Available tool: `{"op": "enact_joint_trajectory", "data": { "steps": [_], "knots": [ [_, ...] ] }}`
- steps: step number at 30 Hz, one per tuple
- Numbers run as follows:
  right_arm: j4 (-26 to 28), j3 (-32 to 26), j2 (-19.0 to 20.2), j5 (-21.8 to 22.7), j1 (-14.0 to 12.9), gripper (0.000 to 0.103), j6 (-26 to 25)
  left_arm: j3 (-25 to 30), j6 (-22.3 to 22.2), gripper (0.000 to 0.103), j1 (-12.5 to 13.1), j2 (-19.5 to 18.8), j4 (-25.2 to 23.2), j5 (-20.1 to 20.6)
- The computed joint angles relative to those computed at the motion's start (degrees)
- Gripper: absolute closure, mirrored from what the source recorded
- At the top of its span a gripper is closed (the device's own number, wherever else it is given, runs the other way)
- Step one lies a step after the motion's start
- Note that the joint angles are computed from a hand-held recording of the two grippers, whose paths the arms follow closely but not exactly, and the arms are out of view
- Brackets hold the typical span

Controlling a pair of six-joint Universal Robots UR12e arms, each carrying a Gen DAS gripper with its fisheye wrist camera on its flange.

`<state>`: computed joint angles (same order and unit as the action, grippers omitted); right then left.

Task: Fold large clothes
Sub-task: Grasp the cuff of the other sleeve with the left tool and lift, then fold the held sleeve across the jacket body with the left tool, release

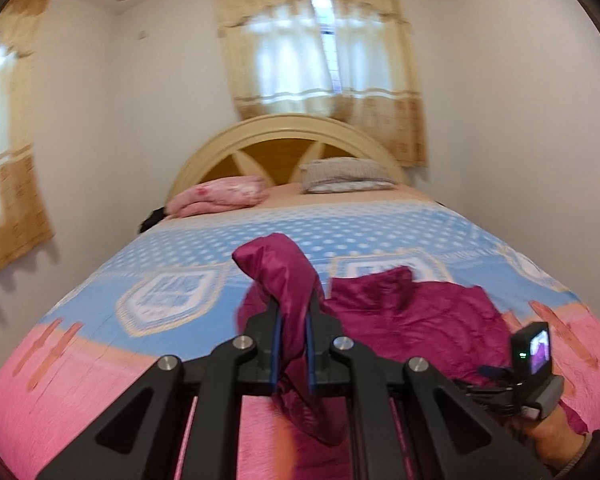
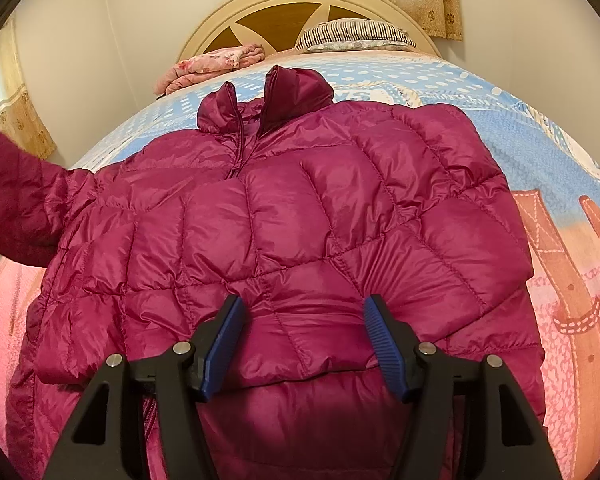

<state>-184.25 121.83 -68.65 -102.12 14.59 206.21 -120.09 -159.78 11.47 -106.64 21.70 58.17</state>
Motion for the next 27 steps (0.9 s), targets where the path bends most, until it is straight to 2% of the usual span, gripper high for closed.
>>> {"op": "enact_joint_trajectory", "data": {
  "steps": [4,6,11,21,23,25,27],
  "knots": [
    [-0.66,0.28,-0.04,0.38,-0.13,0.039,0.21,0.55,5.63,0.093,-2.80,-0.56,-3.06,-0.62],
    [-1.01,0.41,-0.05,0.52,-0.19,0.039,0.33,0.87,8.96,0.093,-4.23,-0.99,-6.13,-0.67],
    [-2.16,0.83,-0.08,1.11,-0.51,0.038,0.95,1.37,13.03,0.093,-6.54,-1.78,-11.53,0.18],
    [-2.87,1.00,-0.02,1.21,-0.57,0.038,1.74,1.90,13.80,0.092,-9.72,-3.58,-15.43,1.52],
    [-2.88,1.05,-0.06,1.26,-0.63,0.038,1.67,2.06,14.00,0.085,-10.20,-3.71,-15.82,1.55],
    [-2.78,1.03,-0.05,1.24,-0.64,0.037,1.61,2.03,13.84,0.084,-10.46,-3.80,-15.32,1.65],
    [-2.78,1.02,-0.04,1.23,-0.62,0.037,1.64,1.57,14.30,0.076,-10.23,-3.24,-15.38,-0.05]
  ]
}}
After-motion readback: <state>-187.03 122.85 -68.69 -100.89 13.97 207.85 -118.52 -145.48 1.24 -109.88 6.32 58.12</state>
